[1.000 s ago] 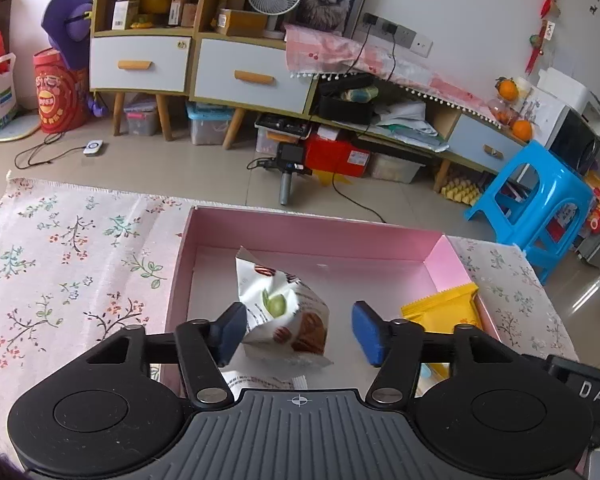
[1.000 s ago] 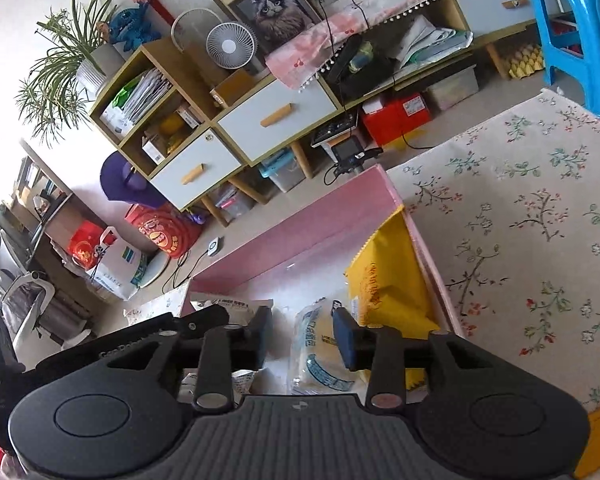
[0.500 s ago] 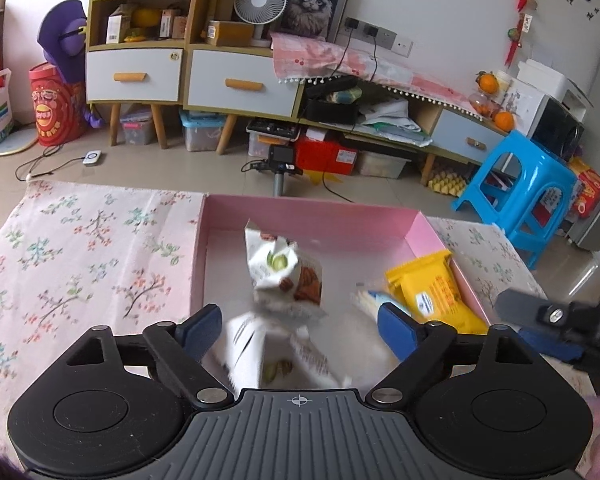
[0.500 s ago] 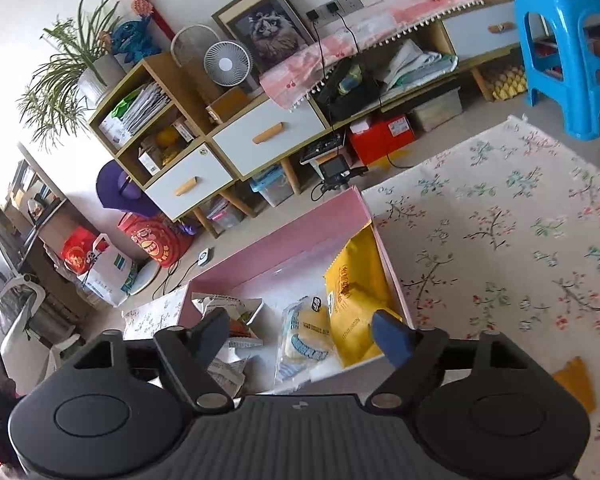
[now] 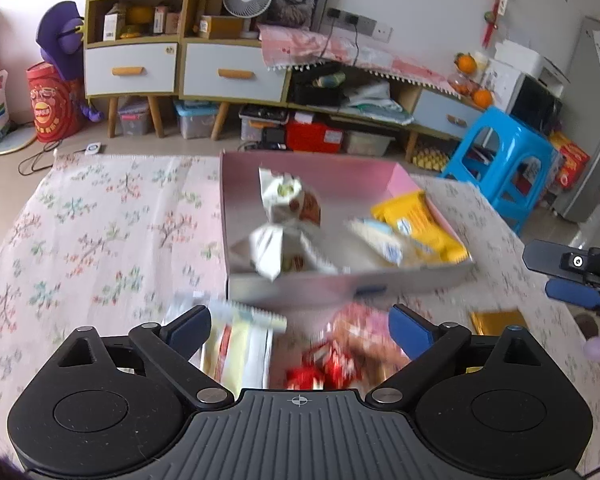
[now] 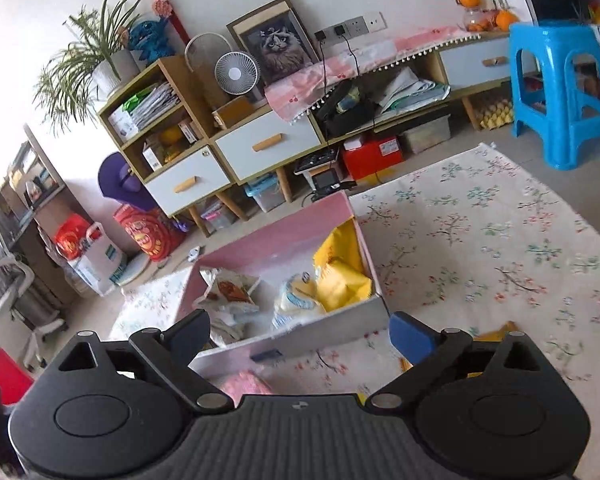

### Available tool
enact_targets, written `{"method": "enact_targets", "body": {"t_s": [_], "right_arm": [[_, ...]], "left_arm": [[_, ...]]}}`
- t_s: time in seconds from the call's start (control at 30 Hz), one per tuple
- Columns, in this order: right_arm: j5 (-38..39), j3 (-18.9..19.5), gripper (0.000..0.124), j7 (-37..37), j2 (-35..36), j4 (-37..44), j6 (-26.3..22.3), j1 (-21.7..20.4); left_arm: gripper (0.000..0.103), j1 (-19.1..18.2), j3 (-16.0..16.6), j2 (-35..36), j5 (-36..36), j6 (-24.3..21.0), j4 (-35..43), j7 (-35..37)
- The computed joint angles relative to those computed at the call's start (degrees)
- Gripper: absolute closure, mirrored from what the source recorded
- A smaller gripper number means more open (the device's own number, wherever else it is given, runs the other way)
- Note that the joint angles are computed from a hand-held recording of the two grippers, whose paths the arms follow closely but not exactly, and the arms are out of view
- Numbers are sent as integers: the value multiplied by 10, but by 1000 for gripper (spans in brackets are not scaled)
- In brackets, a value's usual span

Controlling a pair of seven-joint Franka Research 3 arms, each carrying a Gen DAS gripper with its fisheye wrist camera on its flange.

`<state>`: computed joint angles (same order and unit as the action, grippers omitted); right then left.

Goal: Organize snacks
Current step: 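Move both tools back over the remaining snacks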

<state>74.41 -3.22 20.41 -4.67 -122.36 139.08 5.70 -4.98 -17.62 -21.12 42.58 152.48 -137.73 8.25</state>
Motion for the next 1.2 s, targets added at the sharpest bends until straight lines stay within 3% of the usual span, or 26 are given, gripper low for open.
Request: {"method": "enact_targets", "body": {"t_s": [0.33,0.47,0.67,0.97,1.2], "right_arm": [[51,-6,31,-151,-62,-105,70,18],[57,-10,31,-186,-71,-135,83,21],[102,-13,31,-261,-99,-182,102,29],[123,-22,30,-294,-109,-222,92,19],[118,-11,30,-312,-96,-213,112,18]], "left_arm": [[4,-16,-16,-55,1,37,-76,7],[4,-31,-4,-73,-31,69,-111,27],[4,-28,-15,-81,-60,114,-147,38],[4,-30,-21,-57,-80,179,-156,96],[5,-17,-47,-34,-68,165,-135,125]]}}
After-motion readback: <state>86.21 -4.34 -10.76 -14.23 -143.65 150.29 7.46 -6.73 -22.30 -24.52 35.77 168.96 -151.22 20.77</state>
